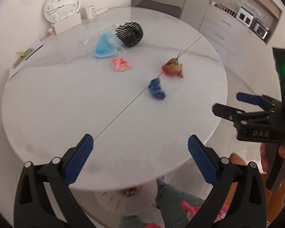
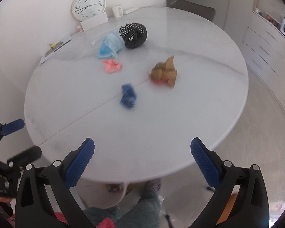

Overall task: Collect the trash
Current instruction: 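Move both tools back over the table toward the remaining trash, then grasp the blue crumpled paper with the left tool while the right tool grasps the brown paper bag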

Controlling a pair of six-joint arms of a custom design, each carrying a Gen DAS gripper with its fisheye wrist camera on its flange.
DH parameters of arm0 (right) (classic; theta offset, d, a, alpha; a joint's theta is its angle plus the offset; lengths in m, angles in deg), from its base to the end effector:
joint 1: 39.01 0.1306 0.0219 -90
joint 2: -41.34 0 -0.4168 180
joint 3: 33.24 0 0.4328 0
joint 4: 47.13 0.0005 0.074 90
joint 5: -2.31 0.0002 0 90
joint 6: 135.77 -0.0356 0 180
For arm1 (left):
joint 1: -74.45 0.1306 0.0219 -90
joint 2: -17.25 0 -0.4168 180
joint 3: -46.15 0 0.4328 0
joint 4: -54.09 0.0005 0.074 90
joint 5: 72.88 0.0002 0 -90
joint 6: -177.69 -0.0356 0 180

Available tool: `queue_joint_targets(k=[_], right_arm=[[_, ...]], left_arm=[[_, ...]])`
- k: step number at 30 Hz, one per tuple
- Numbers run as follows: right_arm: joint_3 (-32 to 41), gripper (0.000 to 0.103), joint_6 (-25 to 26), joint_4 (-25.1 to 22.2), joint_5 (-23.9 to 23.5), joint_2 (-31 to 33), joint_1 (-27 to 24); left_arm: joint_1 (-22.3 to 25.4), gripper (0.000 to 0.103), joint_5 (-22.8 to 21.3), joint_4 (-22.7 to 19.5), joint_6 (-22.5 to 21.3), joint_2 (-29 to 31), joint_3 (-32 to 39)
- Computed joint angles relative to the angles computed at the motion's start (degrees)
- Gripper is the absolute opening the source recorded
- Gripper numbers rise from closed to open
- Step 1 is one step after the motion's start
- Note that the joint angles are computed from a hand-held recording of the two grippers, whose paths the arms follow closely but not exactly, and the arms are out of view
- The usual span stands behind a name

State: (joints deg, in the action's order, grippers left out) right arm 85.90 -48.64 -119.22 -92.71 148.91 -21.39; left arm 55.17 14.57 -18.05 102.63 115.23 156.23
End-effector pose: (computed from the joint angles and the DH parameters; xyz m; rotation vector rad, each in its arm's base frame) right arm 0.5953 0.1918 0.5194 -0.3692 2.6149 0.2375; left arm 0.5266 -0.1831 0.5391 0.0838 2.6237 -0.1508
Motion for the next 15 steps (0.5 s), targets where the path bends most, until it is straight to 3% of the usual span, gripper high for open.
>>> queue_joint_targets(k=[9, 15], right_arm=[[21.87, 0.101, 11.14, -7.52, -4.76, 17.0, -5.16], [33.97, 0.101, 11.73, -11.53, -5.77, 26.31, -6.44]], left_arm=[[-2.07, 0.095, -3.08, -3.05, 12.98, 13.94, 14.01], [-2.44, 0.089, -4.69, -2.47, 10.31, 20.77, 19.38]])
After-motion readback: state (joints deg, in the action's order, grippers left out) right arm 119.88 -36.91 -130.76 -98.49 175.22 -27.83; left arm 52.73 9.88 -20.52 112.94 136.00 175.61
